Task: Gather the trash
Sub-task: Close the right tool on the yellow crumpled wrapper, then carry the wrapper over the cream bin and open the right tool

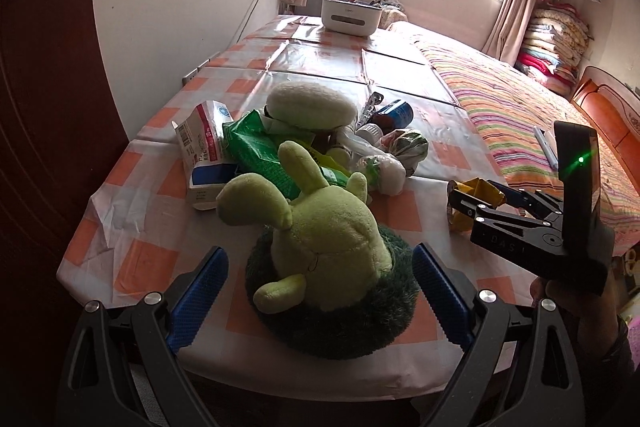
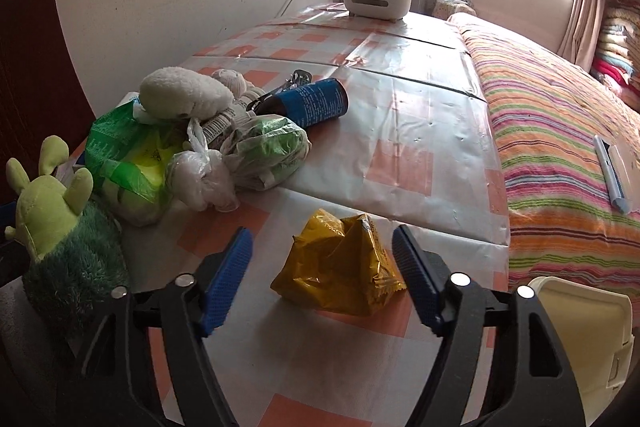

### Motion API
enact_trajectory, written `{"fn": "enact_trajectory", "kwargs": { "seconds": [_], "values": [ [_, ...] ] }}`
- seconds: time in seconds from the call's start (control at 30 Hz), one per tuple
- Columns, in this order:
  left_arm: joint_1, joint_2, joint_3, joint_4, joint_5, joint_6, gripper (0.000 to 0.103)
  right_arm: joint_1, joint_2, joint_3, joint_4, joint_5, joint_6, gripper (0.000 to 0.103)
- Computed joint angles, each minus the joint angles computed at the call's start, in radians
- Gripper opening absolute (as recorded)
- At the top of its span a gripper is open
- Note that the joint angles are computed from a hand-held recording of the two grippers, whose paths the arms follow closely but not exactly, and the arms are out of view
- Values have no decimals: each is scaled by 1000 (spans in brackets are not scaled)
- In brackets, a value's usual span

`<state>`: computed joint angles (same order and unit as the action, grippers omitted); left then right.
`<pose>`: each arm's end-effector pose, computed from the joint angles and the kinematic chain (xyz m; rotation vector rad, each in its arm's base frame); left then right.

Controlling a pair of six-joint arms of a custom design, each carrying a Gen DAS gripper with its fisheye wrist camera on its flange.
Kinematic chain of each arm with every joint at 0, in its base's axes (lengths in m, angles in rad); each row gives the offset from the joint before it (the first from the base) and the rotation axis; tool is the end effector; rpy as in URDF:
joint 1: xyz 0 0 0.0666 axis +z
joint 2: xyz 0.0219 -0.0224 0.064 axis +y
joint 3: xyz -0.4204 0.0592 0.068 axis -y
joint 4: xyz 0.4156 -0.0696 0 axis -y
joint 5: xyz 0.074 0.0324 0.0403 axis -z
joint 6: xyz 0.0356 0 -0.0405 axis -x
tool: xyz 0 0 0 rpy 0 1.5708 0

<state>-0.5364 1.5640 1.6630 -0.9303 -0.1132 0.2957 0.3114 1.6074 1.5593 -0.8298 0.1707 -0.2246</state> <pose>0.4954 -0.2903 0.5116 0.2368 2.3987 -0.2526 0.5635 0.1746 0.4442 -0.0304 2.4314 0.0318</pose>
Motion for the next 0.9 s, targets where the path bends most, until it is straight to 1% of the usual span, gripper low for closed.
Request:
{"fn": "enact_trajectory", "kwargs": {
  "seconds": [0.07, 0.13, 0.27, 0.37, 0.43, 0.5, 0.53, 0.57, 0.6, 0.67, 0.73, 0.9],
  "values": [
    [1, 13, 14, -15, 7, 17, 90, -1, -2, -9, 11, 0, 17, 42],
    [-1, 24, 24, -27, -1, 39, 90, -5, -12, -24, 28, -20, 20, 34],
    [0, 59, 58, -63, -5, 83, 90, -12, -44, -67, 89, -40, 8, 31],
    [1, 68, 57, -48, -20, 121, 90, -18, -63, -97, 126, -60, -12, 31],
    [0, 60, 43, -14, -48, 144, 90, -24, -72, -112, 138, -76, -27, 31],
    [1, 47, 22, 27, -70, 164, 75, -32, -88, -130, 160, -81, -45, 32],
    [7, 46, 18, 38, -48, 169, 59, -35, -96, -137, 167, -81, -53, 32],
    [12, 41, 11, 56, -23, 175, 53, -39, -103, -143, 173, -82, -60, 32],
    [11, 42, 12, 56, -26, 179, 53, -43, -112, -151, 179, -86, -67, 32],
    [2, 46, 15, 59, -48, 148, 50, -48, -130, -166, 196, -91, -78, 32],
    [-6, 41, 7, 74, -60, 143, 49, -48, -150, -183, 220, -86, -80, 32],
    [-21, 36, -4, 103, -40, 123, 47, -50, -196, -224, 253, -67, -85, 32]
  ]
}}
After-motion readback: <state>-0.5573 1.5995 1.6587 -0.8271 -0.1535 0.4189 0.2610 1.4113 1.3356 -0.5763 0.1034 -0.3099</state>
